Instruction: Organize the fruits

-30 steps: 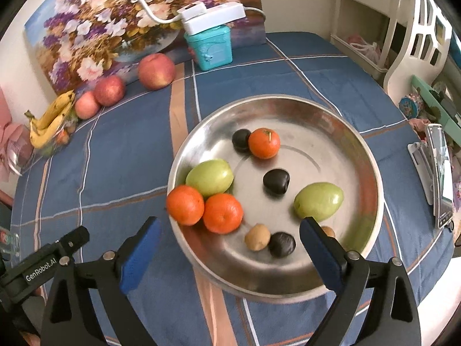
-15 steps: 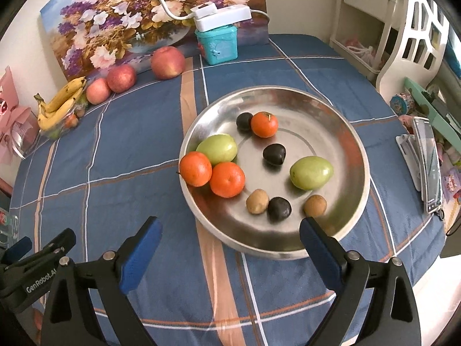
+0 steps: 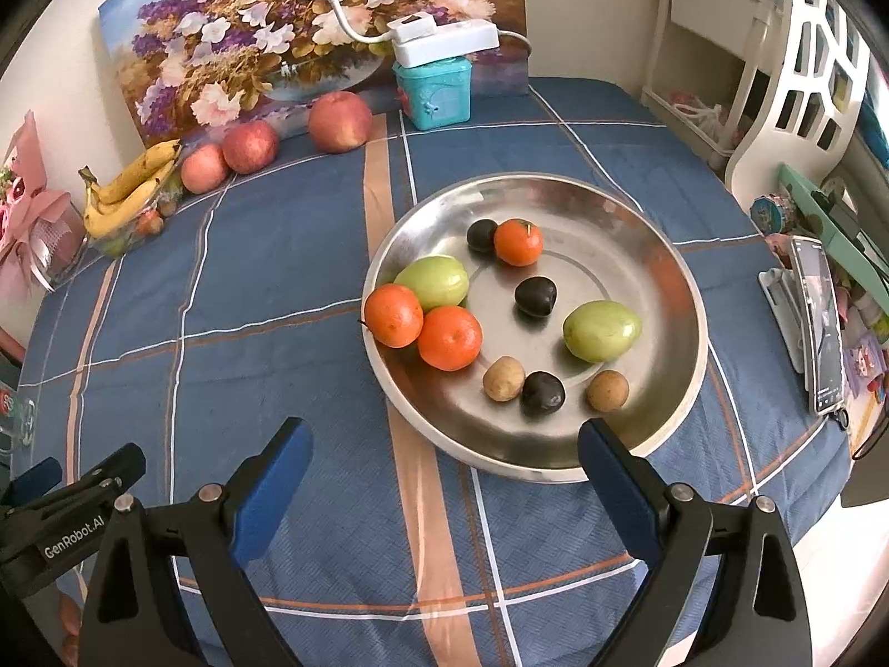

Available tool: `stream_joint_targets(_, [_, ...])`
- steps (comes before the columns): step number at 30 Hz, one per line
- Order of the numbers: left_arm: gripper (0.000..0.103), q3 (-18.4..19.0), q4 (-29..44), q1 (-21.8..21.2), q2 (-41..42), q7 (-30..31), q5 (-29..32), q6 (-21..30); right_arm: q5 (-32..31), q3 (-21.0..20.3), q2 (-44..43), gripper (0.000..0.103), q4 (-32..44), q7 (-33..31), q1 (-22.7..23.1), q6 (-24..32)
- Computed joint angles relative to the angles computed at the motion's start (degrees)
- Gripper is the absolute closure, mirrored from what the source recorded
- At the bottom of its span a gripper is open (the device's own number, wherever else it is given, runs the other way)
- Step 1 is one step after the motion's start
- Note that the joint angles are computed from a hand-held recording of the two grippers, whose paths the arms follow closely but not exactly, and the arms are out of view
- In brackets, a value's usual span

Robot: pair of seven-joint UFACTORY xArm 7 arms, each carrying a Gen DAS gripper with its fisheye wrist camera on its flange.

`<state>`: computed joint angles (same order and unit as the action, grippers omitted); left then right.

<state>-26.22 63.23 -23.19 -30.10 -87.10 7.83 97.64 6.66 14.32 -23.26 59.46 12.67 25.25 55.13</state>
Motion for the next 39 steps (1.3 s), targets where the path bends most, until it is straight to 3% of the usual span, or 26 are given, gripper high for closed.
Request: stream_joint_targets(39, [0.000,1.11,-2.51,0.49,-1.70,-1.75,-2.88,-0.60,-1.59,0.54,1.18,0.007,0.67,-0.79,0.50,0.51])
